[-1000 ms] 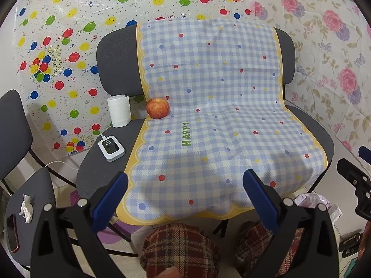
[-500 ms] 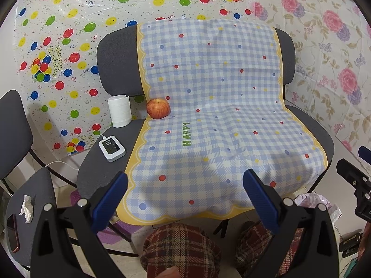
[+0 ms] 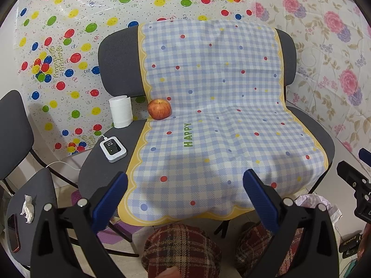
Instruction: Collect trash
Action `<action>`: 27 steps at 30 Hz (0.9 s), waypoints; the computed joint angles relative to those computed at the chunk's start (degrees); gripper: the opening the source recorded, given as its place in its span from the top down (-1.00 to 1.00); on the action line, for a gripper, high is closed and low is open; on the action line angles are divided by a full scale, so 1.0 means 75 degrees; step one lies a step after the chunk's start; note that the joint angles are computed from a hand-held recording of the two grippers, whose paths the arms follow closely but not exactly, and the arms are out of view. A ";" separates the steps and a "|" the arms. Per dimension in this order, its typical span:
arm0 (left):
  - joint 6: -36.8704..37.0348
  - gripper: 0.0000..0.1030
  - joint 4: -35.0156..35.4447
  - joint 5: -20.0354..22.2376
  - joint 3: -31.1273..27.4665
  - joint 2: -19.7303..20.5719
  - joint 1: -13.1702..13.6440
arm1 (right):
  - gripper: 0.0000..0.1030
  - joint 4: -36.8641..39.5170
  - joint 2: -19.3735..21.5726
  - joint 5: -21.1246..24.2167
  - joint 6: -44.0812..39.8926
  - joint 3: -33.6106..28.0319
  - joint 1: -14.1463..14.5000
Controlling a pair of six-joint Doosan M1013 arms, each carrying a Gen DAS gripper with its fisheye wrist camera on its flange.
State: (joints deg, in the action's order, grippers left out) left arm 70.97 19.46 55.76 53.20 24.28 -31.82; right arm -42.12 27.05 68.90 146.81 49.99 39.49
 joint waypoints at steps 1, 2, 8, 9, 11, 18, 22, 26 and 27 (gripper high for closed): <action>-0.0003 -0.87 0.0007 0.0009 -0.0002 0.0000 -0.0002 | -0.82 -0.0005 0.0005 0.0007 0.0003 -0.0007 0.0003; -0.0032 -0.87 0.0025 0.0012 -0.0009 0.0005 -0.0011 | -0.82 0.0007 -0.0006 -0.0010 -0.0001 0.0005 -0.0004; -0.0006 -0.87 -0.0006 0.0037 -0.0026 0.0013 -0.0007 | -0.82 -0.0018 -0.0012 -0.0033 0.0048 0.0035 0.0002; -0.0001 -0.87 -0.0011 0.0053 -0.0042 0.0018 -0.0004 | -0.82 -0.0016 -0.0009 -0.0016 0.0031 0.0022 0.0000; 0.0008 -0.87 0.0000 0.0061 -0.0037 0.0013 -0.0006 | -0.82 0.0001 -0.0015 -0.0021 0.0017 0.0024 -0.0005; -0.0013 -0.87 -0.0005 0.0037 -0.0026 0.0016 -0.0007 | -0.82 0.0012 -0.0029 -0.0039 0.0030 0.0060 -0.0005; -0.0028 -0.87 0.0026 0.0050 -0.0025 0.0013 -0.0018 | -0.82 0.0019 -0.0038 -0.0044 0.0031 0.0076 -0.0014; -0.0040 -0.87 -0.0003 0.0055 -0.0040 0.0021 -0.0017 | -0.82 0.0025 -0.0043 -0.0059 0.0036 0.0084 -0.0015; -0.0057 -0.87 0.0031 0.0050 -0.0037 0.0021 -0.0024 | -0.82 0.0019 -0.0044 -0.0065 0.0040 0.0091 -0.0013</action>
State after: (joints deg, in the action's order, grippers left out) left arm 70.55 19.69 56.14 52.92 24.44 -31.99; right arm -41.98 26.73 68.41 147.11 50.68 39.39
